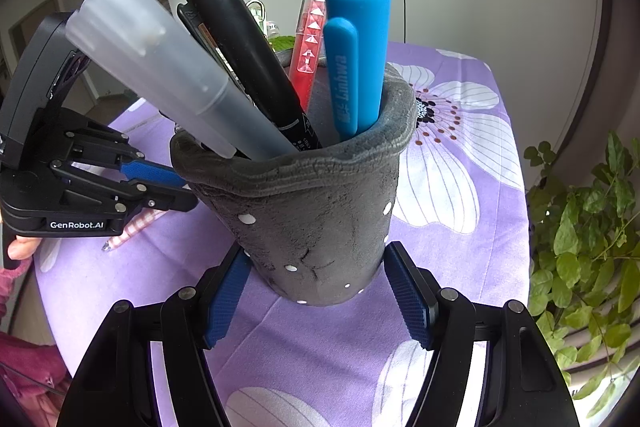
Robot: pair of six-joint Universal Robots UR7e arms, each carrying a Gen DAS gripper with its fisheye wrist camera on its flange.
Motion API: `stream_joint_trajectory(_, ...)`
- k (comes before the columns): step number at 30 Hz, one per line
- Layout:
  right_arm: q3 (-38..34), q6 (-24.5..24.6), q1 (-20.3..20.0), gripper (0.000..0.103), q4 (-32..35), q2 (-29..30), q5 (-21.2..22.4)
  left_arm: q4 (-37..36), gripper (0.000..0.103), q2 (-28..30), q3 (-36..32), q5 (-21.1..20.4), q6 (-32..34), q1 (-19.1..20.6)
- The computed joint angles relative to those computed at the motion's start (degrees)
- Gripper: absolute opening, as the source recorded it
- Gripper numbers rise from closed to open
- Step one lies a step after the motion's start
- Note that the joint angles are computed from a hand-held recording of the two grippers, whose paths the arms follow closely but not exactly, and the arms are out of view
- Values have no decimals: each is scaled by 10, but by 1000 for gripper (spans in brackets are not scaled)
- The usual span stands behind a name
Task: Organize stationery
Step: 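Lift the striped pen with the left gripper and insert it into the cup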
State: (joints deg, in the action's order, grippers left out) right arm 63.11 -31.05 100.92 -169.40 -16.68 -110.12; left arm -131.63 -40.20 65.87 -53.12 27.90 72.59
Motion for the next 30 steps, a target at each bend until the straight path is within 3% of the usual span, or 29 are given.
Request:
stream_joint_trajectory(1, 0, 0, 0, 70, 0, 0, 0, -13, 46, 5, -1, 6, 7, -2)
stream_joint_trajectory(5, 0, 1, 0, 70, 0, 0, 0, -19, 43, 34, -33, 17, 19, -4)
stream_joint_trajectory(8, 0, 1, 0, 70, 0, 0, 0, 28, 12, 41, -61, -7, -7, -1)
stream_joint_trajectory(12, 2, 1, -1, 70, -1, -1, 2, -3, 11, 32, -40, 5, 2, -3)
stream_joint_trajectory(23, 1, 0, -2, 70, -1, -1, 1, -143, 10, -80, 89, -74, 39, -34)
stream_joint_trajectory(30, 1, -1, -2, 70, -1, -1, 1, -188, 8, -113, 111, -137, 35, -50)
